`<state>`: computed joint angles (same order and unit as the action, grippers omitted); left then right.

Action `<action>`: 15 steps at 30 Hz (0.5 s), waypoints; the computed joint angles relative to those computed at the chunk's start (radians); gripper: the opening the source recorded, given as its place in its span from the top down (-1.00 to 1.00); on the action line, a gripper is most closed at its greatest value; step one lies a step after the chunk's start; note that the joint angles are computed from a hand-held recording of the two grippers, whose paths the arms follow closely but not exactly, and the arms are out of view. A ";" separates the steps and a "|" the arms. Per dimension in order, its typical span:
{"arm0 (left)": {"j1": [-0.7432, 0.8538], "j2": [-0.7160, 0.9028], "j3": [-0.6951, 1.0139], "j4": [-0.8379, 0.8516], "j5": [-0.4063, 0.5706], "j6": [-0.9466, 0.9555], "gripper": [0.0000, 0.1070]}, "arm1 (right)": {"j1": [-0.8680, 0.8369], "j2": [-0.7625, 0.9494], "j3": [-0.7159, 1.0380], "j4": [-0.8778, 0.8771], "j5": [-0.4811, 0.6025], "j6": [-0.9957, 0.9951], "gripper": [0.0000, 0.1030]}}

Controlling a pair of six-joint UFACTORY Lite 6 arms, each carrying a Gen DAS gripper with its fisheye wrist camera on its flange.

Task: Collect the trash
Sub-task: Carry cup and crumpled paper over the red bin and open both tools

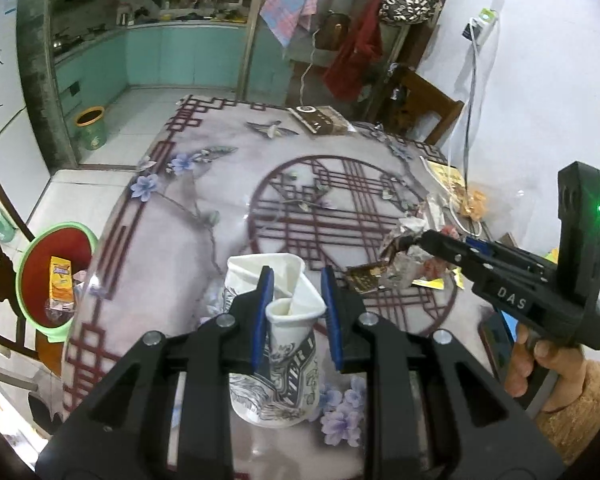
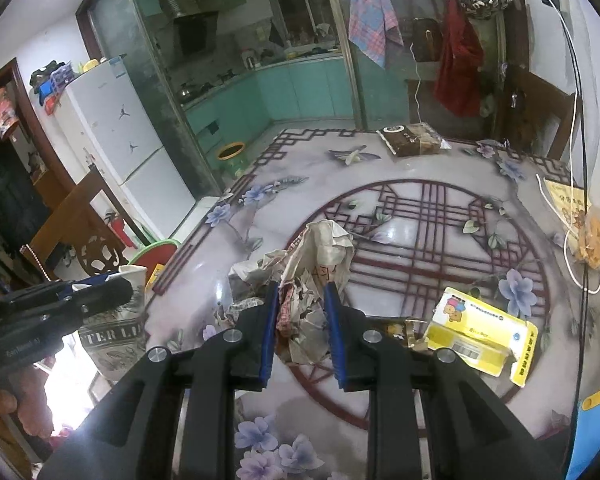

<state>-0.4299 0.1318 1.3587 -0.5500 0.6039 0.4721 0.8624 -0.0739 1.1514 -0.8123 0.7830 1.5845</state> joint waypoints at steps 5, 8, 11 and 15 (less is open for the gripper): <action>0.042 0.044 0.036 -0.022 0.013 0.030 0.56 | -0.021 0.079 0.055 0.027 -0.021 -0.058 0.57; 0.067 0.061 0.045 -0.034 0.025 0.048 0.56 | -0.038 0.129 0.091 0.046 -0.046 -0.090 0.57; 0.093 0.061 0.040 -0.045 0.026 0.068 0.56 | -0.050 0.171 0.124 0.055 -0.065 -0.109 0.57; 0.143 0.077 0.054 -0.080 0.044 0.101 0.56 | -0.061 0.220 0.172 0.062 -0.071 -0.135 0.57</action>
